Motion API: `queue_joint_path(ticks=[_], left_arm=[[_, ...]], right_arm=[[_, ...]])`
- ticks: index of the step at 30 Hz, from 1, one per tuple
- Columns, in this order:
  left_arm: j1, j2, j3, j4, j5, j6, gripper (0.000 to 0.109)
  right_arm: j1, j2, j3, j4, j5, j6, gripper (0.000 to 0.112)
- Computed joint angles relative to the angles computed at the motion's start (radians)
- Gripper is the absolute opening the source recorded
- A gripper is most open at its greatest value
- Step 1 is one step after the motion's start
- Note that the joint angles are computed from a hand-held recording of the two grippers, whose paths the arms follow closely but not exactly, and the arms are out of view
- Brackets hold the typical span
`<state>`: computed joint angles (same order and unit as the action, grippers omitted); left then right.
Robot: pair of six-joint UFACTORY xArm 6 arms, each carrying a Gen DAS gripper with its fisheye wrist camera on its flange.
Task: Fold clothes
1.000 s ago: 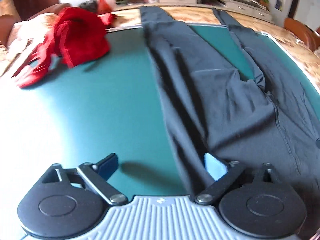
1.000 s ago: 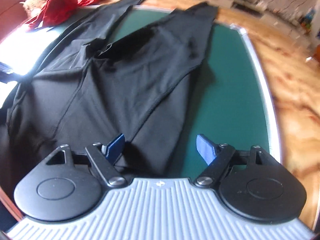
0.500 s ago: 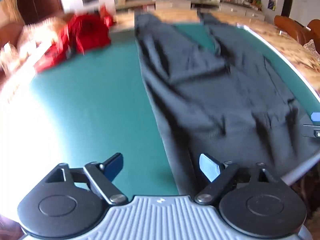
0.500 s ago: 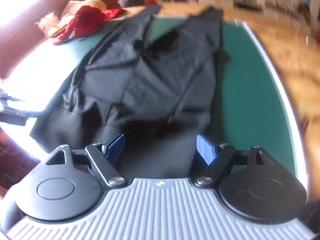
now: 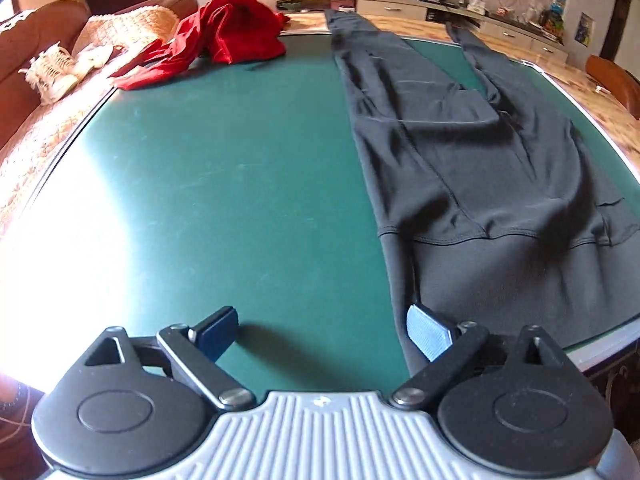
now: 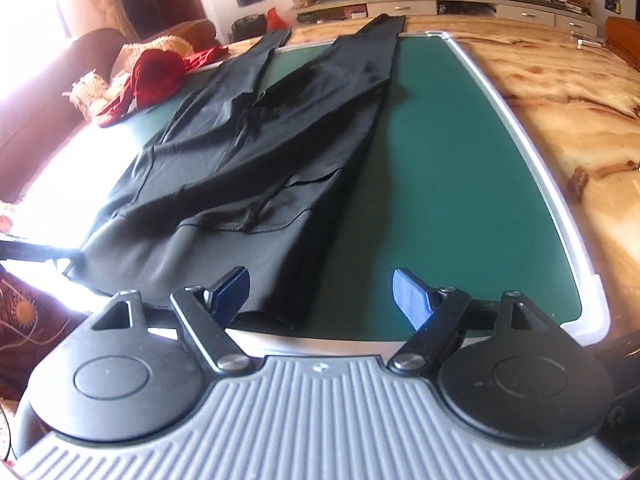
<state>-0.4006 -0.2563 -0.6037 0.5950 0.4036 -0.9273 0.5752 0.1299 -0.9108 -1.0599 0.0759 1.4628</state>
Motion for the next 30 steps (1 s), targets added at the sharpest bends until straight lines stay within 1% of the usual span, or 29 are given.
queue_joint_path(ticks=[2, 3, 5, 6, 8, 10, 11, 12, 13, 18, 20, 22, 24, 26, 28, 29, 30], left_arm=[[-0.002, 0.002, 0.003, 0.014, -0.025, -0.014, 0.095], [-0.005, 0.009, -0.002, 0.03, -0.025, -0.028, 0.095], [-0.014, 0.02, -0.012, 0.05, -0.015, -0.044, 0.095], [-0.017, 0.02, -0.009, 0.054, -0.019, -0.046, 0.095], [-0.02, 0.018, -0.001, 0.066, -0.033, -0.054, 0.095], [-0.019, 0.021, 0.003, 0.087, -0.038, -0.071, 0.097], [-0.016, 0.02, 0.008, 0.109, -0.043, -0.092, 0.098], [-0.015, 0.018, 0.012, 0.122, -0.047, -0.106, 0.098], [-0.014, 0.015, 0.016, 0.133, -0.049, -0.118, 0.099], [-0.012, -0.001, 0.037, 0.179, -0.064, -0.151, 0.099], [-0.012, -0.005, 0.039, 0.166, -0.063, -0.138, 0.099], [-0.017, -0.012, 0.034, 0.151, -0.046, -0.135, 0.095], [-0.013, -0.019, 0.023, 0.217, -0.056, -0.186, 0.095], [-0.004, -0.005, -0.012, 0.329, -0.071, -0.273, 0.095], [0.022, 0.035, -0.054, 0.364, -0.14, -0.299, 0.096], [0.028, 0.065, -0.073, 0.338, -0.173, -0.266, 0.096], [0.031, 0.095, -0.09, 0.286, -0.203, -0.207, 0.096]], right_arm=[[0.001, 0.014, -0.011, -0.007, -0.012, 0.003, 0.087], [0.004, 0.02, -0.019, -0.019, -0.012, 0.017, 0.087], [0.016, 0.029, -0.035, -0.045, -0.004, 0.055, 0.087], [0.026, 0.033, -0.047, -0.061, 0.019, 0.077, 0.087], [0.064, 0.038, -0.08, -0.079, 0.127, 0.1, 0.087], [0.103, 0.055, -0.116, -0.023, 0.261, 0.034, 0.087], [0.114, 0.066, -0.131, 0.003, 0.307, -0.004, 0.087], [0.117, 0.073, -0.135, 0.026, 0.323, -0.034, 0.087], [0.116, 0.078, -0.133, 0.048, 0.327, -0.061, 0.087], [0.12, 0.065, -0.112, 0.032, 0.337, -0.031, 0.087], [0.129, 0.069, -0.124, 0.062, 0.364, -0.064, 0.087], [0.142, 0.073, -0.148, 0.099, 0.403, -0.105, 0.087], [0.153, 0.073, -0.172, 0.086, 0.422, -0.107, 0.087], [0.147, 0.083, -0.198, 0.034, 0.36, -0.083, 0.087], [0.147, 0.137, -0.268, 0.015, 0.31, -0.107, 0.087], [0.143, 0.174, -0.307, 0.024, 0.278, -0.142, 0.087], [0.141, 0.209, -0.34, 0.072, 0.258, -0.209, 0.087]])
